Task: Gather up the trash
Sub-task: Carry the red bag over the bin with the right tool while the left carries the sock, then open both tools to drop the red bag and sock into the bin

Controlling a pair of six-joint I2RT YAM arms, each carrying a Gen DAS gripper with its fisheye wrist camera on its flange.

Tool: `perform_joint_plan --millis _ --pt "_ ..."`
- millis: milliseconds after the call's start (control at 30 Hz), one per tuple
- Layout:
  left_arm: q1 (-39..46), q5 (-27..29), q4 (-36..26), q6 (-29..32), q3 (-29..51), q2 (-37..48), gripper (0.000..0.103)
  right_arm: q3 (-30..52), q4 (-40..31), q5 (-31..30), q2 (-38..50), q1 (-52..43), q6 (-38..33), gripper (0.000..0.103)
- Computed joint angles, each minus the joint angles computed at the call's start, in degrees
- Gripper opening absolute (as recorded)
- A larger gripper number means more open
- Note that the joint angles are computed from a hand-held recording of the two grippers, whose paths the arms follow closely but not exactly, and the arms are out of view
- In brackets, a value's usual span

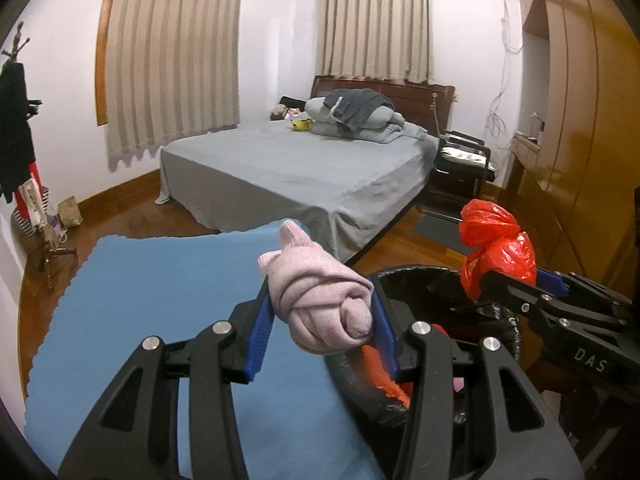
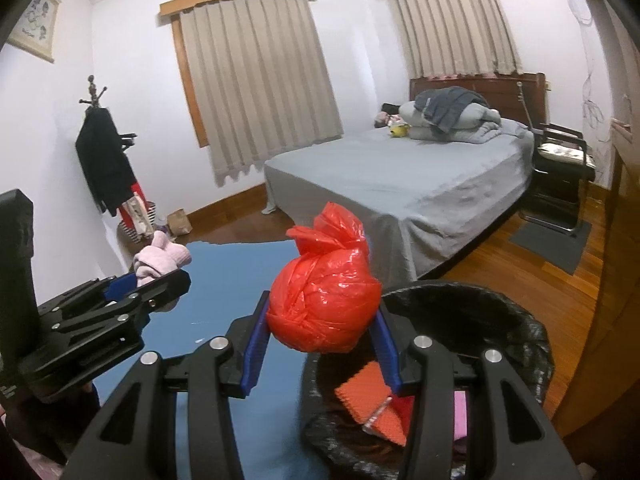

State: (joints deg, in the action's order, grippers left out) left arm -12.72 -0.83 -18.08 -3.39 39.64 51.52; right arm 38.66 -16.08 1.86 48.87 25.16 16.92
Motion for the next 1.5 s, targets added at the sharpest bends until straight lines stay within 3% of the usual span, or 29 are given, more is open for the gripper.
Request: perform_joint_plan --millis 700,900,1267,1333,1400,1500 --pt "-10.94 -0.59 14.42 -0.18 0.71 16.41 0.045 -3.32 -0.26 -6.69 -0.08 -16.66 -5.19 0.047" --pt "-12.33 0.68 19.82 -0.09 1.16 23.94 0.046 -4.79 2.03 -9.41 2.91 -21.82 -7.51 0.049" --pt "-13.33 2.30 23.63 0.02 5.16 35.04 0.046 -6.33 7.84 -13.79 10.87 -28.25 -8.97 0.049" --pt "-13.21 2.77 24.00 0.19 5.59 36.03 0.048 -6.02 8.32 -14.14 12.36 -28.84 -9.44 0.050" --pt "-13.06 3.27 24.13 0.41 6.20 36.91 0.064 -5.57 8.79 -14.33 13.87 -29.26 -10.16 0.054" --pt "-12.27 4.90 24.43 0.43 6.37 37.39 0.069 -4.99 9.63 -14.42 16.12 -29.61 -10.40 0.063"
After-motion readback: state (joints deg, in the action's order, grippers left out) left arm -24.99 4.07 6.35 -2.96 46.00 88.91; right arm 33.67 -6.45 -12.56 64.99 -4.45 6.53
